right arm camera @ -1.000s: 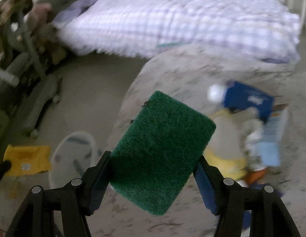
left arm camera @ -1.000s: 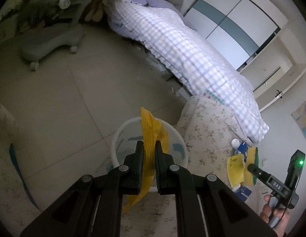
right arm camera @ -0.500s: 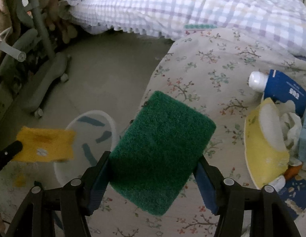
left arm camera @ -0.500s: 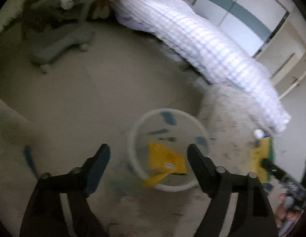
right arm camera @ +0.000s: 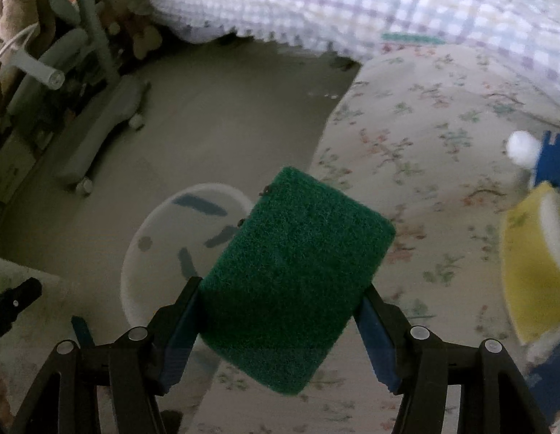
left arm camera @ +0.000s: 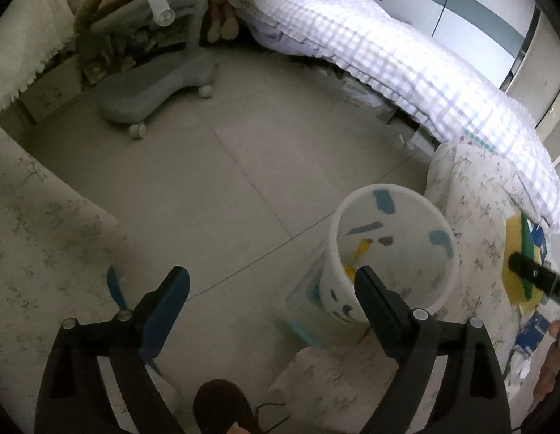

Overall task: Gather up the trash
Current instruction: 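Carry the green sponge over the wastebasket and open the right tool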

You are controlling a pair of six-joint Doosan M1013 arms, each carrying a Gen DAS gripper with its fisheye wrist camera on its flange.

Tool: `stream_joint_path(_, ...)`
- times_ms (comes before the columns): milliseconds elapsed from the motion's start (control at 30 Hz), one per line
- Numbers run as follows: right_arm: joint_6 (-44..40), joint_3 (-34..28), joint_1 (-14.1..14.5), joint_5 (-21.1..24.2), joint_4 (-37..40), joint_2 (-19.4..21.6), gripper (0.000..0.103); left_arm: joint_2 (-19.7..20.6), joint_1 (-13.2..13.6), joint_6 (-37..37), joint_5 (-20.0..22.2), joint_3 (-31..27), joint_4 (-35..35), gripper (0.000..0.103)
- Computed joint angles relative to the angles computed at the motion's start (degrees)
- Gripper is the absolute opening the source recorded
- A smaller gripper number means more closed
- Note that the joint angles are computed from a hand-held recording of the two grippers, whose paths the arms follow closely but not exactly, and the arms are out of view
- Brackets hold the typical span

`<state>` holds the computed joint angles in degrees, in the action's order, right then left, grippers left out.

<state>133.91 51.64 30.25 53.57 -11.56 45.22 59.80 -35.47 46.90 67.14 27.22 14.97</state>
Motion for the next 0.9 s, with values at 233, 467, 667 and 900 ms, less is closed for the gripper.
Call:
stream_joint_path(233, -2.67, -6.45, 0.6, 3.16, 1.22, 3.64, 0.07, -1.14, -0.08, -0.16, 0.02, 2.26, 1.67, 0.099)
stream_joint_path(467, -4.08, -12.49, 0.53, 6.88, 3.17, 6.7, 0.07, -1.23, 0.15, -0.52, 0.54, 2.57, 1.73, 0.1)
stream_joint_path(667, -4.99, -16.62, 0.39, 9.86, 3.86, 9.06, 0.071, -1.62, 0.08, -0.83, -0.02, 3.36, 1.85, 0.1)
stream_joint_path(900, -6.18, -15.51, -0.03, 6.63, 7.26, 8.66, 0.088, -2.16, 0.11, -1.43, -1.24, 4.22, 0.45, 0.103)
